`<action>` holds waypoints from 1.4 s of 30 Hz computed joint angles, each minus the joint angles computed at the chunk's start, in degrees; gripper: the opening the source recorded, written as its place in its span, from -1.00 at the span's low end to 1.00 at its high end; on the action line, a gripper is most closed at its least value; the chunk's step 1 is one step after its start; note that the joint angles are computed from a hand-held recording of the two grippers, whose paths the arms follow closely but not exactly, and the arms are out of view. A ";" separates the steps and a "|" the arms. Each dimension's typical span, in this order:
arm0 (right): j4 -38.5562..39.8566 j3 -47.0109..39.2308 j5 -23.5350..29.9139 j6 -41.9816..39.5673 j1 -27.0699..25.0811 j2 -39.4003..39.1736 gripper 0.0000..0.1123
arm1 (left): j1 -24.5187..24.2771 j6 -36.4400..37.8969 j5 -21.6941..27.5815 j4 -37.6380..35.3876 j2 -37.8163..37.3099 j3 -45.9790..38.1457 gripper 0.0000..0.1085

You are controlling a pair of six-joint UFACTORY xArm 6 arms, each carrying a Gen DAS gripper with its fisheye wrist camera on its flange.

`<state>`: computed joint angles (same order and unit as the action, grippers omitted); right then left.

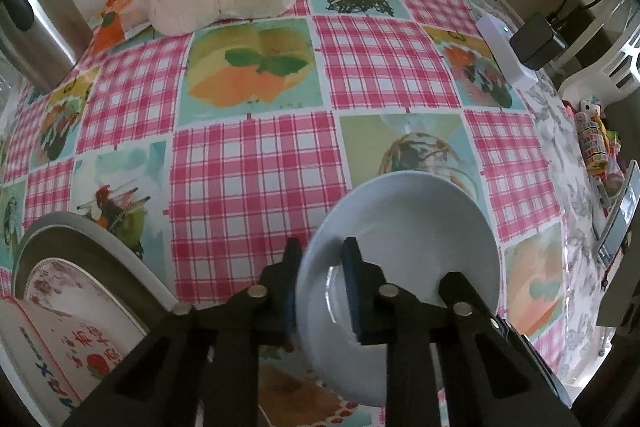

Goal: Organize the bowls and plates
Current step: 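Lift the white round bowl and carry it over the steel tray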

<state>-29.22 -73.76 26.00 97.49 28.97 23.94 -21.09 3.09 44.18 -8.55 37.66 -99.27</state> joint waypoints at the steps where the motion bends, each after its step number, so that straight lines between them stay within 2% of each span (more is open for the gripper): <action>1: -0.06 0.10 -0.21 0.25 -0.02 -0.01 -0.85 | 0.09 0.43 -0.24 -0.42 -0.10 0.17 -0.63; 4: -0.05 0.47 -1.40 0.60 -0.24 0.08 -0.83 | 0.21 1.14 -0.67 -0.94 -0.21 0.41 -0.64; 8: -0.44 2.05 -5.80 2.85 -0.88 0.22 -0.76 | 0.13 0.80 -1.79 -0.84 -0.80 1.53 -0.64; 15: 0.24 3.45 -8.76 3.67 -1.22 -0.17 -0.77 | 0.00 0.73 -2.65 -0.86 -1.34 2.36 -0.64; 28: 2.29 3.41 -7.63 0.93 -0.77 -0.85 -0.77 | 0.15 1.90 -4.79 -2.54 -3.67 5.26 -0.64; 37: -3.57 3.36 -6.14 4.19 -0.85 -3.41 -0.77 | 0.06 4.73 -8.98 -5.84 -8.34 9.25 -0.64; 42: -7.31 2.34 -3.60 5.74 -0.14 -5.49 -0.76 | 0.15 6.32 -13.49 -7.10 -12.91 13.54 -0.64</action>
<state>-36.52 -71.42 22.40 103.23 28.83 18.45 -20.94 9.40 30.69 -15.65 24.75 -85.73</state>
